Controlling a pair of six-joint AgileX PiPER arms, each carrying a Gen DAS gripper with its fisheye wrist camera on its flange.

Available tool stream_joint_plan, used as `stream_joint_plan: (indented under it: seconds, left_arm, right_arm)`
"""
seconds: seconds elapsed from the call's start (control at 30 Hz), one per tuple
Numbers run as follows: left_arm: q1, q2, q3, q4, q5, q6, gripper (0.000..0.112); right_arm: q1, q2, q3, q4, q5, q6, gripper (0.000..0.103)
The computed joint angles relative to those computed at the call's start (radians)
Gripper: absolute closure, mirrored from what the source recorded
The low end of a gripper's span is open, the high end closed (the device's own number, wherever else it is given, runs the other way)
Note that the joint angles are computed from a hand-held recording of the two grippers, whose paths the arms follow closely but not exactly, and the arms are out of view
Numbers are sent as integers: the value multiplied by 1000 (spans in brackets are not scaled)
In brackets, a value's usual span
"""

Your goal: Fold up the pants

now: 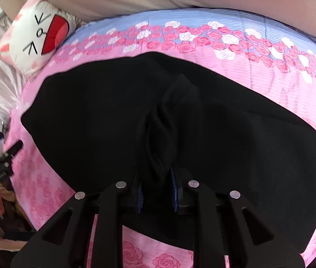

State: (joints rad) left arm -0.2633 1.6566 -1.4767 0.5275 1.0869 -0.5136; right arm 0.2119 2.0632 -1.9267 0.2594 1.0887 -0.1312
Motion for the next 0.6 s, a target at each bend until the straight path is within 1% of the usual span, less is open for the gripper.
stream_joint_plan:
  seconds: [0.03,0.07,0.1,0.13,0.17,0.2,0.23,0.27,0.3,0.37,0.43,0.47,0.53,0.57,0.6]
  left_arm:
    - [8,3,-2,-8,-8,10,14]
    - [15,9,-8,-18,-14,20,14]
    - [20,17,-17,-30,-20,33,14]
    - [21,25,-25,-34,-23,41,14]
    - [23,35,-38,-38,-23,50,14]
    - [27,43,-52,-44,-24,58,14]
    - [36,45,-60,-54,-30,65,14]
    - [45,47,-65,-61,-37,68,14]
    - [56,55,-73,-66,-40,64,14]
    - [80,75,-91,-90,-39,72,14]
    - [107,104,-115,-131,-29,88,14]
    - [117,120,-131,-146,-17,94,14]
    - [127,130,-138,-156,-18,96,14]
    - [129,132,-135,-155,-22,97,14]
    - [130,137,-133,-154,-24,100,14]
  right_arm:
    - [1,-1,8,-1,-1,2,83]
    - [2,-2,13,2,-4,-1,80]
    - [7,-5,10,-7,4,9,78]
    - [8,-4,-7,-3,37,14,74]
    - [-2,-24,-12,33,72,4,69]
    - [-13,-55,10,66,68,-6,67]
    - [-35,-105,56,116,44,-26,63]
    - [-73,-169,116,184,10,-40,63]
    - [-99,-194,143,213,-9,-36,63]
    - [-122,-192,124,172,-10,43,62]
    - [-117,-137,75,108,-8,97,65]
    - [-102,-105,48,67,-2,119,65]
    - [-64,3,-33,22,61,129,65]
    - [-43,28,-40,-17,69,131,64]
    - [-7,18,-23,-86,37,130,63]
